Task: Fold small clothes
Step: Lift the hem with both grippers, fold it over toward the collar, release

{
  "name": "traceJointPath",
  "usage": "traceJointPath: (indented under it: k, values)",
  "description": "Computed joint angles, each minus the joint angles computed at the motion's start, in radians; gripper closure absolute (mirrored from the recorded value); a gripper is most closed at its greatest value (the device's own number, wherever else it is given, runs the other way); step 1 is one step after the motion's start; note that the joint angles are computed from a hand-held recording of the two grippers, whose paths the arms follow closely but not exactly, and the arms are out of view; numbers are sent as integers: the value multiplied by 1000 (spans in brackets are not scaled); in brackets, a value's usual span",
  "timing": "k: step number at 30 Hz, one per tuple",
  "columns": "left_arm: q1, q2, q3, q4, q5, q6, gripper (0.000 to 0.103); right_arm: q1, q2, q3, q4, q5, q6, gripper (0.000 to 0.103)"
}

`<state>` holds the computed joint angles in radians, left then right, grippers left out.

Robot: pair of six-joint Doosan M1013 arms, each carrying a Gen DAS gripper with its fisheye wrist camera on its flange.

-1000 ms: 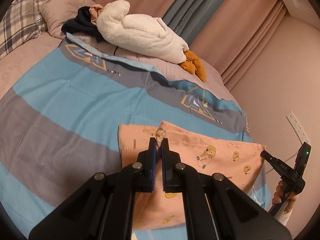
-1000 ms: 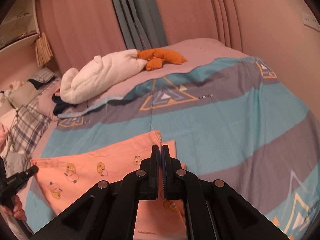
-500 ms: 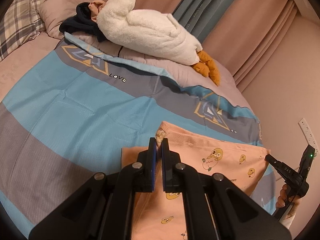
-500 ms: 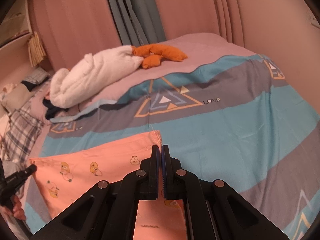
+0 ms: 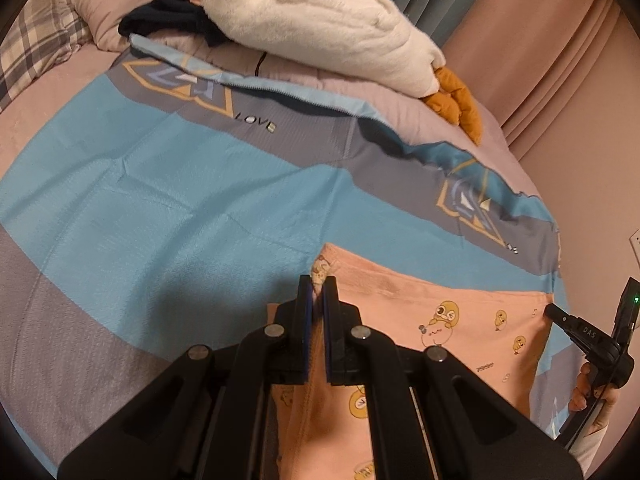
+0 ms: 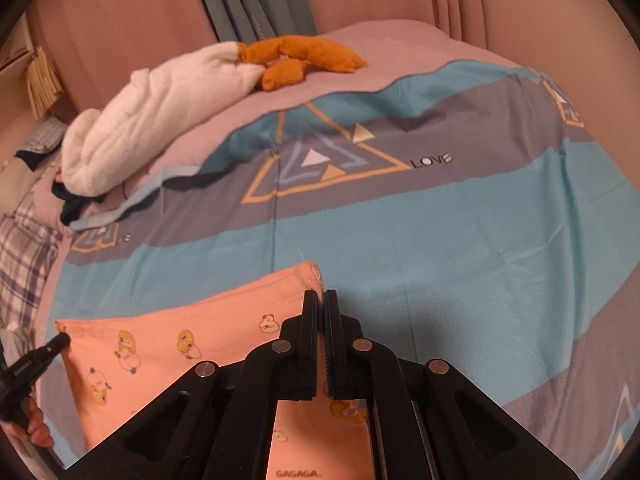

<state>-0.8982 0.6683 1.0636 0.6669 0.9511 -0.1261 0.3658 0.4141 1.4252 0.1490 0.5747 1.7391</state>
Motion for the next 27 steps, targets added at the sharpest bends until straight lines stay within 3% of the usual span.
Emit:
traceJointPath:
  k: [10, 12, 15, 17, 18, 21, 23, 25, 27]
  values:
    - [36, 44, -25, -138, 13, 79, 98, -4, 84, -70, -57, 115, 81, 100]
    - [40, 56, -39, -165, 45, 91, 95, -5, 95, -75, -55, 128, 85, 100]
    - [43, 56, -30, -180, 34, 88, 93, -3, 103, -71, -90, 130, 129, 99]
    - [41, 52, -26, -171, 44, 82, 88, -3, 93, -54, -96, 106, 138, 99]
    - [38, 51, -28, -164, 59, 78, 80, -6, 88, -47, -83, 98, 128, 99]
    - [25, 32, -13, -132, 58, 54, 66, -9, 58, -20, -95, 76, 144, 89]
    - [11, 14, 5, -105, 45, 34, 52, -14, 32, 9, -93, 39, 147, 72]
    - [-11, 6, 1, -65, 87, 9, 33, -24, -5, 51, -63, -3, 142, 43]
    - [-34, 4, -8, -15, 131, 0, 27, -34, -46, 100, -35, -48, 155, 38]
